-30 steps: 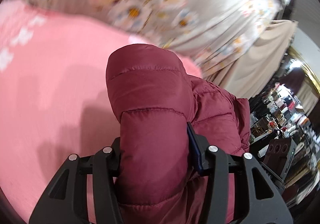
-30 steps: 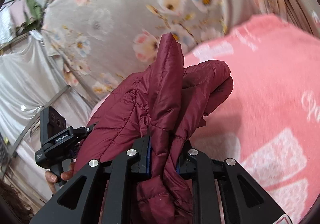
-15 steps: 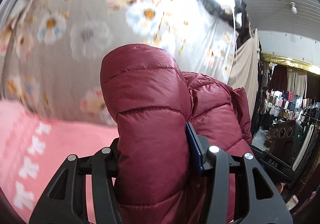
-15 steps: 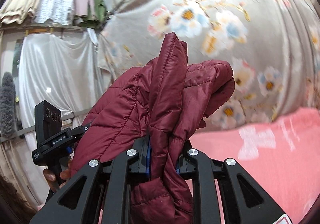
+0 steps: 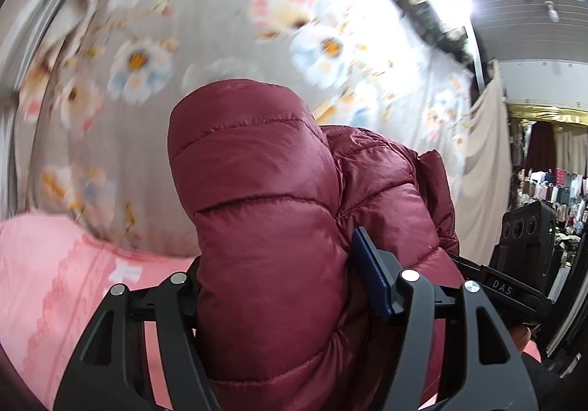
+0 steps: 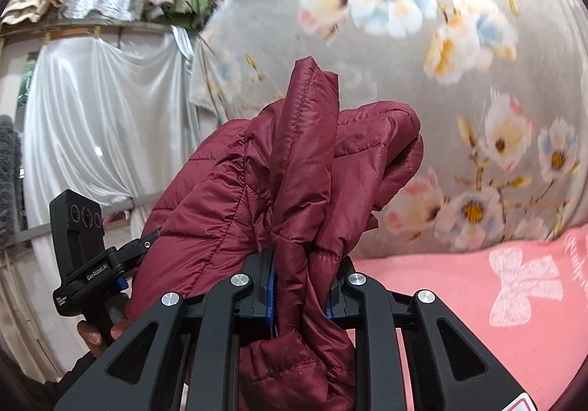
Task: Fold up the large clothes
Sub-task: 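Carry the maroon jacket bundle up with both tools, holding it together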
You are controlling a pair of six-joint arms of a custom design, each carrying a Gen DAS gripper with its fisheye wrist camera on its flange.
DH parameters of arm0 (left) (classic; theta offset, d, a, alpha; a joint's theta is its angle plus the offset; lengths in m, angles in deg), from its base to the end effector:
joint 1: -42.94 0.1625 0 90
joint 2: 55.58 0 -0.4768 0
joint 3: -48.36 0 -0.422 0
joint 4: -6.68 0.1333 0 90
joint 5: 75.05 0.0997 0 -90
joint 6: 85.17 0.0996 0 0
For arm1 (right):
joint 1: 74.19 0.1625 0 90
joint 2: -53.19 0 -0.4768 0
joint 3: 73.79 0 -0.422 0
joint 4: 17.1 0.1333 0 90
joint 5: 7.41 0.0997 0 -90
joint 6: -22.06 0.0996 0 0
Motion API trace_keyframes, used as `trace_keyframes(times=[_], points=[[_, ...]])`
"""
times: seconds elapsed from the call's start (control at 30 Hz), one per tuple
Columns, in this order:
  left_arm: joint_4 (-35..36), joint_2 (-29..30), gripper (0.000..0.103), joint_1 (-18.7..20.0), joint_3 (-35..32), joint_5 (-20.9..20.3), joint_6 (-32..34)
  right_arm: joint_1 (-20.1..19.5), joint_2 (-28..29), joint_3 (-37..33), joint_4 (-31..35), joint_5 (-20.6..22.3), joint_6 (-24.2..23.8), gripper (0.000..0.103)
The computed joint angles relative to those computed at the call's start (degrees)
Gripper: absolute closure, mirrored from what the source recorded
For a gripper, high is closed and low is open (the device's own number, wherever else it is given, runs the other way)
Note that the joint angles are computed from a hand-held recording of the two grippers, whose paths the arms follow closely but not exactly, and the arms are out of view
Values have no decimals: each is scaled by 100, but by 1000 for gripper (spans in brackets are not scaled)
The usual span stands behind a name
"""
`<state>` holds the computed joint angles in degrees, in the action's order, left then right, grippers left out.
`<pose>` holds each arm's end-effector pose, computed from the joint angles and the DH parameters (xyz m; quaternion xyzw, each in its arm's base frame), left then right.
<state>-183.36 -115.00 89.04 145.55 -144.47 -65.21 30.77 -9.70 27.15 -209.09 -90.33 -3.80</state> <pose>-0.3676 -0.6247 0.3594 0.3670 0.7636 -0.5294 0.0441 0.3167 -0.6215 0.3730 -0.3259 0.7822 -0.5311 0.0020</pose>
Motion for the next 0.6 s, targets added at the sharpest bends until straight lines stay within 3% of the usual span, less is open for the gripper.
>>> trace_keyframes(times=[0.17,0.6], points=[[563,360,42,553,-406,-73,-315,-234,554,-454,359,-223,215,84],[1337,1281,45,1440,-1220,-10,-601,-763,1585,-1227,954,-751,424,84]])
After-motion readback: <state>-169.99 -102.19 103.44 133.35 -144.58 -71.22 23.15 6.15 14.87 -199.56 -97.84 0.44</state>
